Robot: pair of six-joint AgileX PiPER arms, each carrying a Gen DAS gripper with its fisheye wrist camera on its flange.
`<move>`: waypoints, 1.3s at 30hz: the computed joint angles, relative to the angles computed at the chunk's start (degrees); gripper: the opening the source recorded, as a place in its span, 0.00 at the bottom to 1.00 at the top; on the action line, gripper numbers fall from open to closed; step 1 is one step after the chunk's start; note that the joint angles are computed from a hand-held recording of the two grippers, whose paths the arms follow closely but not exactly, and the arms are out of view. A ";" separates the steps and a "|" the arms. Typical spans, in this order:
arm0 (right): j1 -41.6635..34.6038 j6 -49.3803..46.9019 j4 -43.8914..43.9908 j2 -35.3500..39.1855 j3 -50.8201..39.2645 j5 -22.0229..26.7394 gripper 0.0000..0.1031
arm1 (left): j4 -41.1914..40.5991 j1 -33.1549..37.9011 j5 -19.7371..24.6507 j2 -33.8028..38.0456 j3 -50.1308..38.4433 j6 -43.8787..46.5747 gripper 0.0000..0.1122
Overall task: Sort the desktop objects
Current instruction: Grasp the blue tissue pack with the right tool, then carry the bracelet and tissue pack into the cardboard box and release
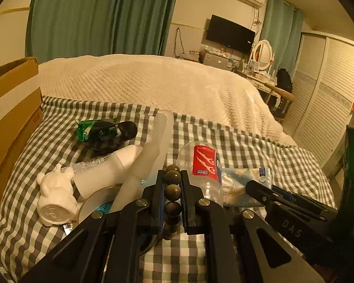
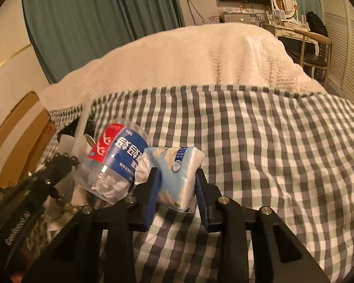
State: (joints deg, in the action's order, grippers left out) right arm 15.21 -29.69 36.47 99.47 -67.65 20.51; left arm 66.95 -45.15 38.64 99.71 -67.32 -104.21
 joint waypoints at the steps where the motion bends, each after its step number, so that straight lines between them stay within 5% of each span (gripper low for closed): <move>1: -0.35 -1.36 1.19 -0.34 -0.15 0.86 0.25 | 0.80 -0.17 -0.17 -0.31 0.21 -0.62 0.09; 14: -0.86 -2.86 2.67 -8.01 0.15 2.81 0.23 | -2.99 -4.41 7.55 -6.08 -2.16 7.95 0.09; 21: 4.78 13.06 -11.34 -18.63 3.25 6.10 0.23 | -7.53 -8.54 12.78 -16.93 1.65 15.73 0.09; 25: 11.64 28.54 -24.43 -25.24 2.80 11.75 0.23 | -8.28 -11.88 16.21 -22.91 3.05 15.51 0.09; 31: 27.96 52.39 -50.17 -28.87 -9.34 24.38 0.23 | -6.05 -16.56 23.21 -32.52 1.63 16.15 0.09; 39: 51.16 60.97 -66.54 -15.57 -35.64 43.58 0.23 | -4.01 -14.83 29.50 -46.95 3.45 21.20 0.09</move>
State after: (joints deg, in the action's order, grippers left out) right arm 66.37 31.28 -30.07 83.90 -103.29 64.09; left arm 62.94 -59.98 68.14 52.77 -63.87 -83.01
